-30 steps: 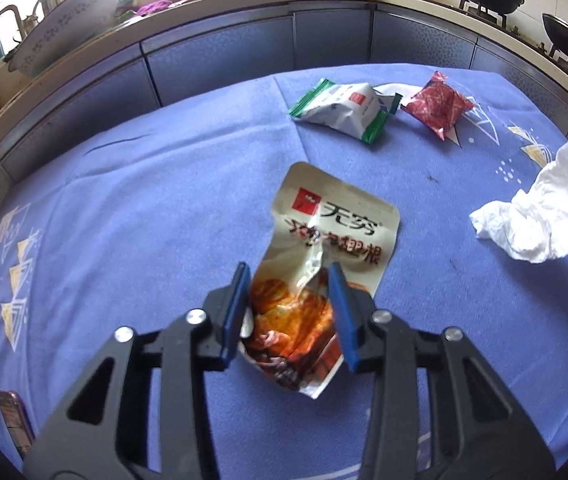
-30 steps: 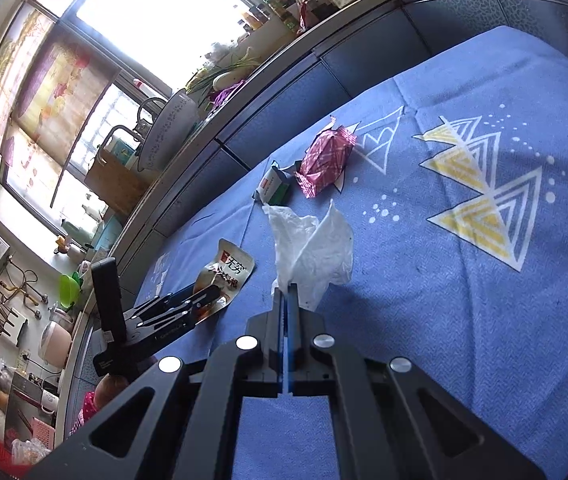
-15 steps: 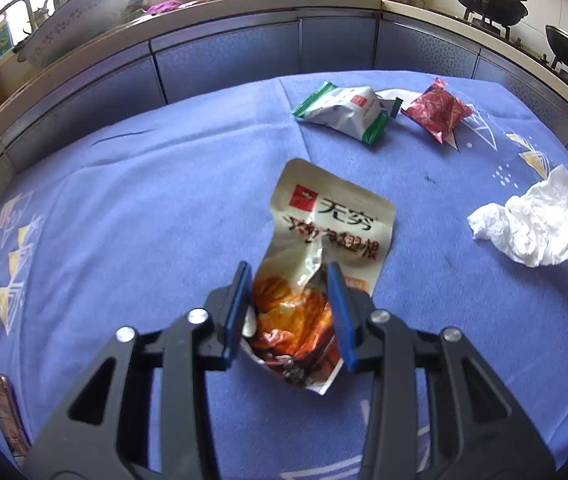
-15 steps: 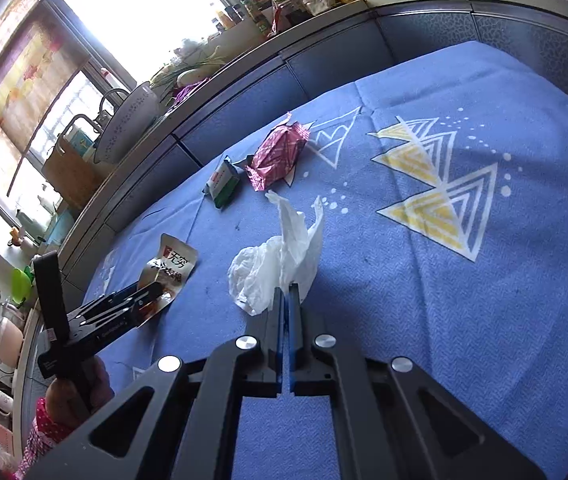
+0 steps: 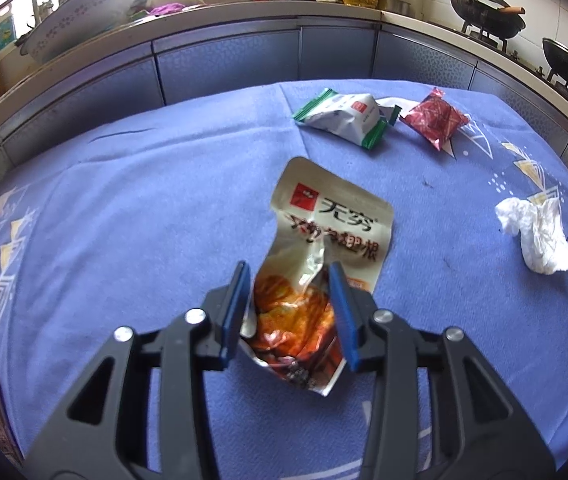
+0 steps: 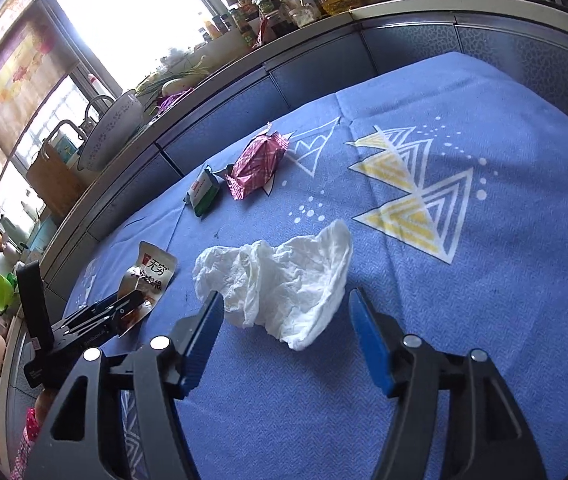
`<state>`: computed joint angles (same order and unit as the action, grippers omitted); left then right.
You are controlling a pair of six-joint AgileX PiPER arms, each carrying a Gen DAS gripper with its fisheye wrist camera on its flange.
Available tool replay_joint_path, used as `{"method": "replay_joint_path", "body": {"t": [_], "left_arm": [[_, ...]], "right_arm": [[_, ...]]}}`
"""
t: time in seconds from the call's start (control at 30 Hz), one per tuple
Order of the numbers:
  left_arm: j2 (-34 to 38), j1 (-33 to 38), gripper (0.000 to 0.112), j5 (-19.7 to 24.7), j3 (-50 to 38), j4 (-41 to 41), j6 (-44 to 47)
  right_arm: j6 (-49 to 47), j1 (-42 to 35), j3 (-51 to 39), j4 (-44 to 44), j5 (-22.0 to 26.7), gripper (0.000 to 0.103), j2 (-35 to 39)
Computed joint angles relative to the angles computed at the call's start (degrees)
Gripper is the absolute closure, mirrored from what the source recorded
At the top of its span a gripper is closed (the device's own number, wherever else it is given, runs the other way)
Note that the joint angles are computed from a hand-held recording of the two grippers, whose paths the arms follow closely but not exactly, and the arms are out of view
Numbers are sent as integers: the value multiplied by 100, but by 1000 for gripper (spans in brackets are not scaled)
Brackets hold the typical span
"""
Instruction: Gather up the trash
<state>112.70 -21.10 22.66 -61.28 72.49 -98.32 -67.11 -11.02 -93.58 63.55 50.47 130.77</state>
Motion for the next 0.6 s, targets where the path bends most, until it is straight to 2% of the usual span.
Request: {"method": "replay_joint_path", "body": {"t": [0.07,0.17,0.27,0.47,0.6], "left_arm": [[-10,21,65,-14,76,266,-338],[-52,157,61,-249,157,393,-565],[-83,257,60,-456,234,605,-825],[-137,276,60,-548,379,1118,-1377],[-202,297,60,-675,526,1716,-1993]], "right_arm": [[-4,31,15,-84,-87,38,-30],[-85,92,87,-152,-268,38,-79],[-436,166,302,-16,-499,38,-214],[-911,337,614,215,-905,38,-376],[-1174,406,725,312,-1009,38,-435]]}}
